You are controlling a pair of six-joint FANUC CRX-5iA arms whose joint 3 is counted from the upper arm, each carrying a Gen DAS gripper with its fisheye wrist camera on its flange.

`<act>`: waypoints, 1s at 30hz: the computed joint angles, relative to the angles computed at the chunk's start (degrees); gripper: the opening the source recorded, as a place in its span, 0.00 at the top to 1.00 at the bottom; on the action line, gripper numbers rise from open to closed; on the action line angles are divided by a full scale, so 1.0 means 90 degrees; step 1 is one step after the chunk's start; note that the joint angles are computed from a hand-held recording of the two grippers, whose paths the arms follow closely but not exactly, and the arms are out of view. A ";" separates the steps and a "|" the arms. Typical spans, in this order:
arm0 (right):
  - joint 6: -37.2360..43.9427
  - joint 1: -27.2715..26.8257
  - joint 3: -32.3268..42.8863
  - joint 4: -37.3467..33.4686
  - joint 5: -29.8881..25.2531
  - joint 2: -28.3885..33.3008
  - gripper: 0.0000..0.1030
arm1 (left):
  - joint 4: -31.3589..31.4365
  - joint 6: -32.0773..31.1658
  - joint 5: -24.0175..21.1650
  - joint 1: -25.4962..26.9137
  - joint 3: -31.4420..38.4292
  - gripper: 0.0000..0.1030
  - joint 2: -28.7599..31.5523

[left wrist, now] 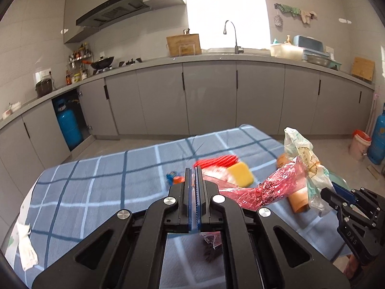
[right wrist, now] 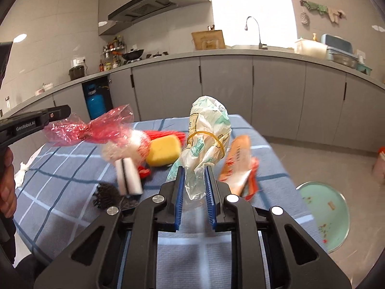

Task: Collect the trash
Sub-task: 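Grasp the pink plastic bag with the left tool while the right tool grasps the clear bag, then carry pink and clear bags to the green basin and release both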

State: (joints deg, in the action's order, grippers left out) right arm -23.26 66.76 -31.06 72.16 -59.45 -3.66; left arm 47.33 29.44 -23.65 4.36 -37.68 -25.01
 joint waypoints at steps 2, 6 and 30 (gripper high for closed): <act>-0.0053 -0.0029 -0.0076 -0.0020 -0.0128 -0.0100 0.82 | -0.0004 0.0039 0.0124 -0.0294 0.0117 0.96 0.0127; -0.0157 -0.0078 -0.0294 -0.0149 -0.0458 -0.0374 0.82 | 0.0067 -0.0025 0.0302 -0.0786 0.0283 0.96 0.0352; -0.0543 -0.0252 -0.1607 -0.1137 -0.1895 -0.1908 0.82 | -0.0948 0.0992 0.0645 -0.3101 0.1803 0.96 0.2225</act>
